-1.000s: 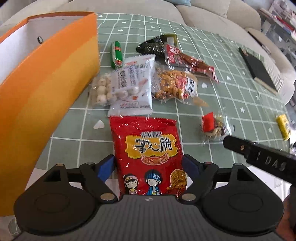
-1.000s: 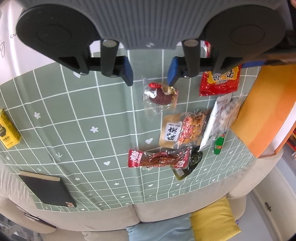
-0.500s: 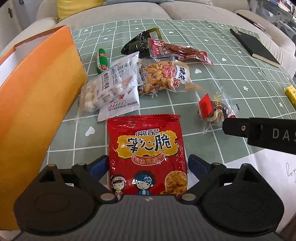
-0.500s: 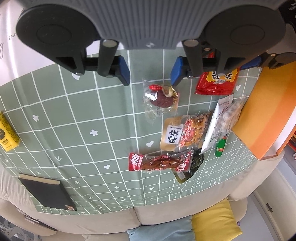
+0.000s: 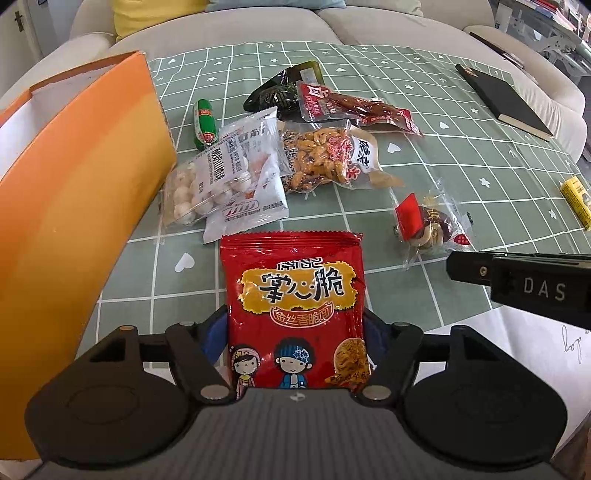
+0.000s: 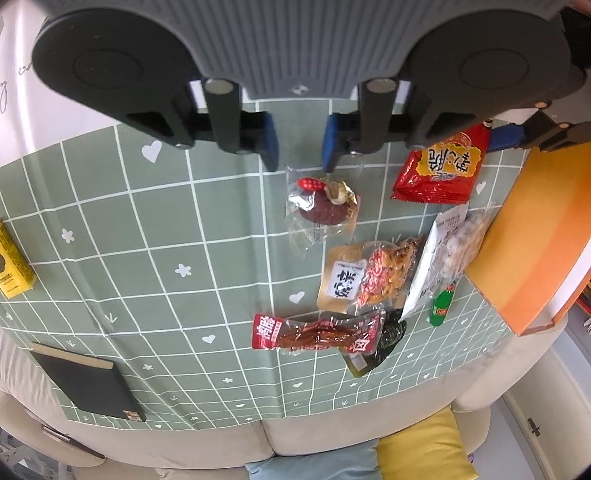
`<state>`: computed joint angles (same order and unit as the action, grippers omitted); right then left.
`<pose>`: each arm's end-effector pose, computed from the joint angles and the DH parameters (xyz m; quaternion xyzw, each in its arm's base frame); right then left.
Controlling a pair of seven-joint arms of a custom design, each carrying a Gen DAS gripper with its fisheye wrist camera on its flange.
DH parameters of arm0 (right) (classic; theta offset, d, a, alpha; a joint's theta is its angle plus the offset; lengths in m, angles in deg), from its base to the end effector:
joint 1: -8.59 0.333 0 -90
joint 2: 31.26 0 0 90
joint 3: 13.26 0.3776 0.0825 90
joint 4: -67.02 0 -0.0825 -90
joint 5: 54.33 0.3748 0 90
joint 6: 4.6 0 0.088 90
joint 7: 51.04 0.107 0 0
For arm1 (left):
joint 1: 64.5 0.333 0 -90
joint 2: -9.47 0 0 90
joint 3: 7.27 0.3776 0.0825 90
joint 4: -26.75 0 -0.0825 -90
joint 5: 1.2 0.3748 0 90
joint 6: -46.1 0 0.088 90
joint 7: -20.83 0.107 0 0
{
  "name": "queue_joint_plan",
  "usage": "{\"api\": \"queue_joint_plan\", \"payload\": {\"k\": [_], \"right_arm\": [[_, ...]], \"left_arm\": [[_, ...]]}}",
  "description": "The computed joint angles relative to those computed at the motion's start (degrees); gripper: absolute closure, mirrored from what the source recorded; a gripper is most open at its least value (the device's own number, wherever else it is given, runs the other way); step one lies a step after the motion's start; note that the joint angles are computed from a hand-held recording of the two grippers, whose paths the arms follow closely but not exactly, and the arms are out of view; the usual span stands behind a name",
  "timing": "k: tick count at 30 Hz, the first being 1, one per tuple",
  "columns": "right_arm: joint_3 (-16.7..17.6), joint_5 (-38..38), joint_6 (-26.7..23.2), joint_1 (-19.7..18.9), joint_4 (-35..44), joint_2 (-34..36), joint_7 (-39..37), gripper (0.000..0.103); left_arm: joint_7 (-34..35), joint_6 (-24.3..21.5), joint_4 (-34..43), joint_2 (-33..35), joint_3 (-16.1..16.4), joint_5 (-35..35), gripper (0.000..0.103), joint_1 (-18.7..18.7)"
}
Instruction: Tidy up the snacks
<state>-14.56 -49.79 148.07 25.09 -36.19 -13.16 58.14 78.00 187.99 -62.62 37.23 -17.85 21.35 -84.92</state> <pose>0.6656 0.1804 0.4964 -0.6362 0.7223 -0.1050 0.2501 0.6508 -0.3601 0.4755 -0.6196 0.7457 -0.1865 0.1588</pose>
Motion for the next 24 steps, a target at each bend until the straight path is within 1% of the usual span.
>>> {"api": "queue_joint_plan", "payload": {"k": [1,6,9,11,13,14,16,18,20,22,24], "right_arm": [[0.0,-0.2,0.0,0.1,0.0,0.0,0.0,0.091],[0.1,0.0,0.6,0.0,-0.4,-0.3,-0.4,0.092],[0.4,1.0,1.3,-0.3,-0.7,-0.6,-0.8,0.091],[0.7,2.0,1.9,-0.6,-1.0,-0.8,-1.1,0.087],[0.5,1.9,2.8,-0.4,-1.4,-1.0,-0.9,0.085],[0.4,1.7,3.3,-0.3,-1.5,-0.9,-0.9,0.075],[-0.5,0.3,5.1,0.6,-1.9,-0.9,0.4,0.06],[-0.9,-0.8,6.0,1.0,-1.6,-0.5,0.8,0.057],[-0.6,-0.2,6.6,0.6,-0.8,0.3,0.4,0.039],[-0.5,0.8,7.6,0.5,0.0,1.3,1.1,0.037],[0.8,3.4,7.1,-0.6,1.5,2.5,-0.3,0.037]], "left_arm": [[-0.1,0.1,-0.2,-0.1,0.0,-0.2,0.022,0.1],[-0.6,1.7,-2.3,-1.7,-0.5,-1.8,0.022,1.2],[-0.6,3.3,-4.1,-3.1,-0.9,-3.0,0.022,2.0],[-0.8,4.5,-5.2,-4.1,-1.0,-3.3,0.022,2.4],[-1.1,5.2,-6.0,-4.9,-0.8,-3.2,0.022,2.5],[-1.3,5.6,-6.3,-5.3,-0.8,-3.1,0.022,2.6],[-1.7,6.0,-6.7,-5.8,-0.7,-3.0,0.022,2.7],[-2.0,6.1,-6.8,-6.1,-0.6,-2.8,0.022,2.7],[-2.3,6.2,-6.7,-6.2,-0.5,-2.7,0.022,2.9],[-2.5,6.3,-6.9,-6.3,-0.4,-2.6,0.022,2.9],[-2.6,6.4,-7.1,-6.4,-0.5,-2.5,0.022,3.1]]}}
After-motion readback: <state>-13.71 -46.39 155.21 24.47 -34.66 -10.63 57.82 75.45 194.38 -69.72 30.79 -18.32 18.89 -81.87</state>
